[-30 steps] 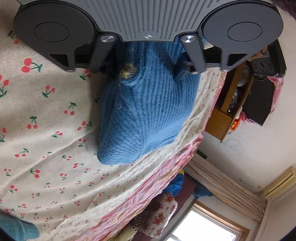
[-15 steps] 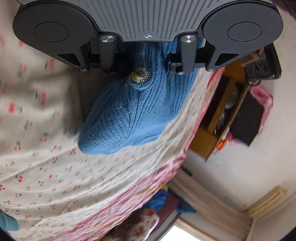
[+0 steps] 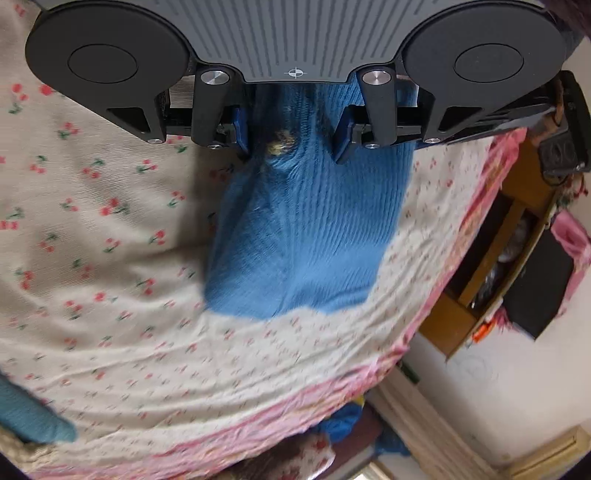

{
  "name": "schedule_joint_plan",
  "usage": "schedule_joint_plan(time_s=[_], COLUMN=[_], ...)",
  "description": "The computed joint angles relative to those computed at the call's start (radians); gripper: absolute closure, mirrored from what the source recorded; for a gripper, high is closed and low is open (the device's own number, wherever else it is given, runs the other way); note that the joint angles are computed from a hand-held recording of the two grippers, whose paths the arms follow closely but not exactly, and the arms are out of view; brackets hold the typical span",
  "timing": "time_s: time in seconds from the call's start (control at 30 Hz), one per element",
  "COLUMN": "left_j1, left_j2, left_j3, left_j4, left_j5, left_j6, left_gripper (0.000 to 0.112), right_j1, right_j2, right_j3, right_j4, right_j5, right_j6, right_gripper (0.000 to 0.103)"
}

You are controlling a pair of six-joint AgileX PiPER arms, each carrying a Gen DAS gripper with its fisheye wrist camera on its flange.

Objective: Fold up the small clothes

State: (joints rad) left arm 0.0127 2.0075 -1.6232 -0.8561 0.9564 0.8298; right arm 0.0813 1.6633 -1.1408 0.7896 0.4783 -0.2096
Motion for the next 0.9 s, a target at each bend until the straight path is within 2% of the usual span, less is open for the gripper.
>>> schedule_joint_plan(time_s=[0.13, 0.23, 0.37, 0.4, 0.43, 0.57, 0.63, 0.73, 0.9], left_j1=[-0.023, -0.05, -0.1, -0.113, -0.123, -0.124, -0.125, -0.127, -0.154], left_j2=[0.007, 0.034, 0.069, 0.077, 0.083, 0.116, 0.116, 0.115, 0.083], left_j3=[-0.024, -0.077, -0.137, -0.15, -0.16, -0.208, -0.215, -0.229, -0.21], left_j4=[0.008, 0.032, 0.124, 0.161, 0.191, 0.218, 0.227, 0.245, 0.312], left_j5=[-0.065, -0.107, -0.179, -0.193, -0.204, -0.18, -0.173, -0.158, -0.199], left_j6=[-0.026, -0.083, -0.15, -0.177, -0.199, -0.232, -0.234, -0.246, -0.279], left_gripper=[0.065, 0.065, 0.064, 0.06, 0.059, 0.058, 0.058, 0.058, 0.058], right_j1=[-0.006, -0.008, 0.018, 0.029, 0.037, 0.08, 0.074, 0.068, 0.094], right_j2=[-0.027, 0.004, 0.117, 0.155, 0.19, 0.286, 0.313, 0.283, 0.221], right_j3=[0.015, -0.033, -0.191, -0.24, -0.283, -0.399, -0.427, -0.383, -0.339], right_j4=[-0.076, -0.133, -0.318, -0.37, -0.415, -0.654, -0.653, -0.637, -0.812], right_j5=[-0.073, -0.108, -0.101, -0.086, -0.067, -0.039, -0.025, -0.044, -0.048], right_j6=[0.082, 0.118, 0.241, 0.279, 0.314, 0.498, 0.518, 0.499, 0.64], right_gripper=[0.057, 0.057, 0.06, 0.06, 0.065, 0.075, 0.075, 0.075, 0.071])
